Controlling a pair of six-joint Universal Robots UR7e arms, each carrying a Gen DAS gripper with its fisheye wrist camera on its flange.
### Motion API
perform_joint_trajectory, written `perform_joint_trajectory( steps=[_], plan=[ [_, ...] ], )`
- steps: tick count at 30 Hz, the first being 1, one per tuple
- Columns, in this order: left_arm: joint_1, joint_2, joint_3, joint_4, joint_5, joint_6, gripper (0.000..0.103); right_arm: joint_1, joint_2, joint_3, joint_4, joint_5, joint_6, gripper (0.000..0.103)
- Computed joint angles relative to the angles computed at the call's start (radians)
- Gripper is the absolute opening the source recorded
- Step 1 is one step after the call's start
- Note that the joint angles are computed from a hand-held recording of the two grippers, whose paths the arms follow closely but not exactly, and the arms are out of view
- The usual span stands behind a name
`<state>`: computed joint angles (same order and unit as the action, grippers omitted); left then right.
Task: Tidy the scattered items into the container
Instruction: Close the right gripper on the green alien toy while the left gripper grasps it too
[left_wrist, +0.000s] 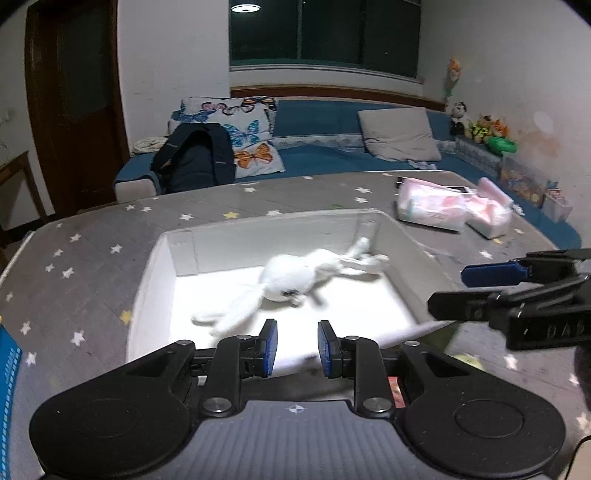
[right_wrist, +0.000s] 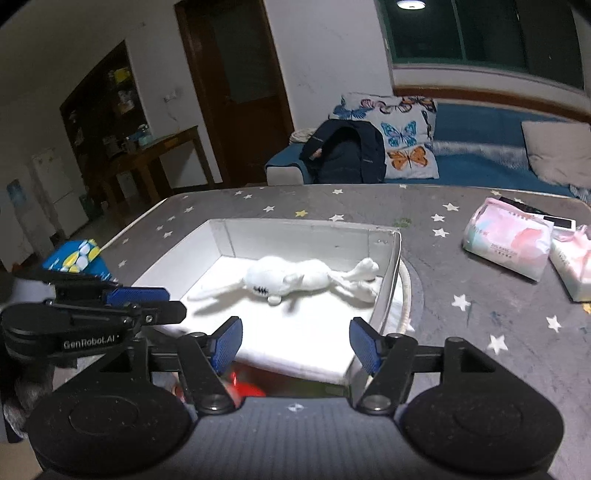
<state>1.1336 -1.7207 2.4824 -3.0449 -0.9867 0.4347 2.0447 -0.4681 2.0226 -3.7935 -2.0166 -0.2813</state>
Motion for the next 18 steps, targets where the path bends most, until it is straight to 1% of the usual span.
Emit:
perform_joint_trajectory(
  steps=[1,4,8,12,15,18],
  plan=[
    [-0.004,-0.014,0.011,0.010,-0.009,-0.010,0.026,0.005,0.005,0.014,-0.026,-0.009,-0.003,0.078],
    [-0.015,-0.054,0.037,0.045,-0.028,-0.045,0.026,0.020,0.020,0.047,-0.080,-0.045,-0.015,0.078],
    [-0.028,-0.109,0.067,0.099,-0.060,-0.082,0.026,0.029,0.033,0.086,-0.124,-0.075,-0.030,0.078],
    [-0.040,-0.153,0.093,0.151,-0.093,-0.109,0.026,0.045,0.065,0.106,-0.166,-0.133,-0.067,0.078],
    [-0.041,-0.172,0.109,0.182,-0.125,-0.118,0.026,0.044,0.082,0.115,-0.185,-0.147,-0.084,0.078],
    [-0.044,-0.168,0.118,0.194,-0.145,-0.125,0.026,0.041,0.094,0.116,-0.184,-0.152,-0.094,0.078]
  ],
)
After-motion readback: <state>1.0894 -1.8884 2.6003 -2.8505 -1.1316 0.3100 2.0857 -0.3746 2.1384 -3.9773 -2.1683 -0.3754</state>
